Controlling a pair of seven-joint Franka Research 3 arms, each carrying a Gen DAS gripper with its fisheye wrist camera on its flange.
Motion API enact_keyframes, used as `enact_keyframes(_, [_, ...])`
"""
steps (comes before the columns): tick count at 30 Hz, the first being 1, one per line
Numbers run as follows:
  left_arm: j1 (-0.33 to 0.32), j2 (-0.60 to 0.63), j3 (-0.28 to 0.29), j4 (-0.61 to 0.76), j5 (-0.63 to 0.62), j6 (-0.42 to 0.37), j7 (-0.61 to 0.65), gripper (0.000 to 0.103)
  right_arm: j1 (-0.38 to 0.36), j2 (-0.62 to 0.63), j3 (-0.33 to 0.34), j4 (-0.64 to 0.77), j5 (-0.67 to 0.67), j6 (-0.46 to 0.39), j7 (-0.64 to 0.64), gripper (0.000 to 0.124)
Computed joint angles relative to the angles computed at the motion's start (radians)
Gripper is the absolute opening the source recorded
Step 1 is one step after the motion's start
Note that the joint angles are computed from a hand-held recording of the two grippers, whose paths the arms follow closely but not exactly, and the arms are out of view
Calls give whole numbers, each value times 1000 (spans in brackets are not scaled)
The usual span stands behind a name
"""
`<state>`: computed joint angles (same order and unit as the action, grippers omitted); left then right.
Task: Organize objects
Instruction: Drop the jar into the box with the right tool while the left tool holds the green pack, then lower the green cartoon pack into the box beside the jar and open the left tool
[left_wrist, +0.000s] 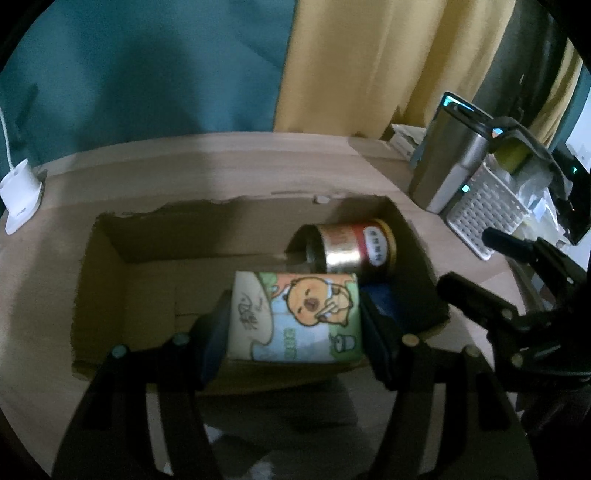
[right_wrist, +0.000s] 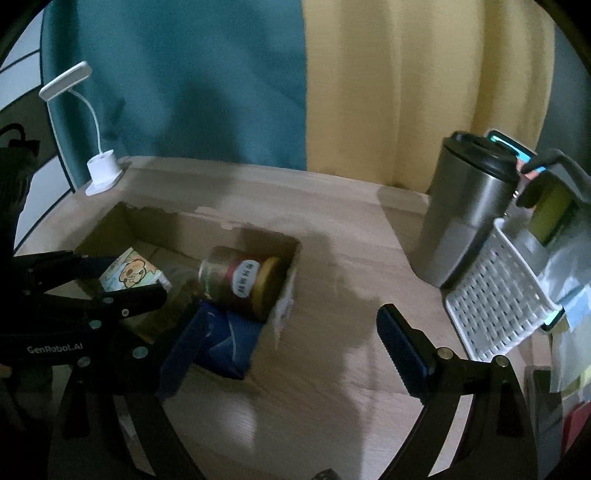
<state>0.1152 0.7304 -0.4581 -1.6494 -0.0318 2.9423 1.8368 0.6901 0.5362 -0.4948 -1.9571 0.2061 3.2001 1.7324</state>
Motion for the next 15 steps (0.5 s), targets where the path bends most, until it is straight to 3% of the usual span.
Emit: enact_keyframes(15, [-82,11,39,30,38,-15,-62,65,-97,-57,85,-85,86,61,-96,94])
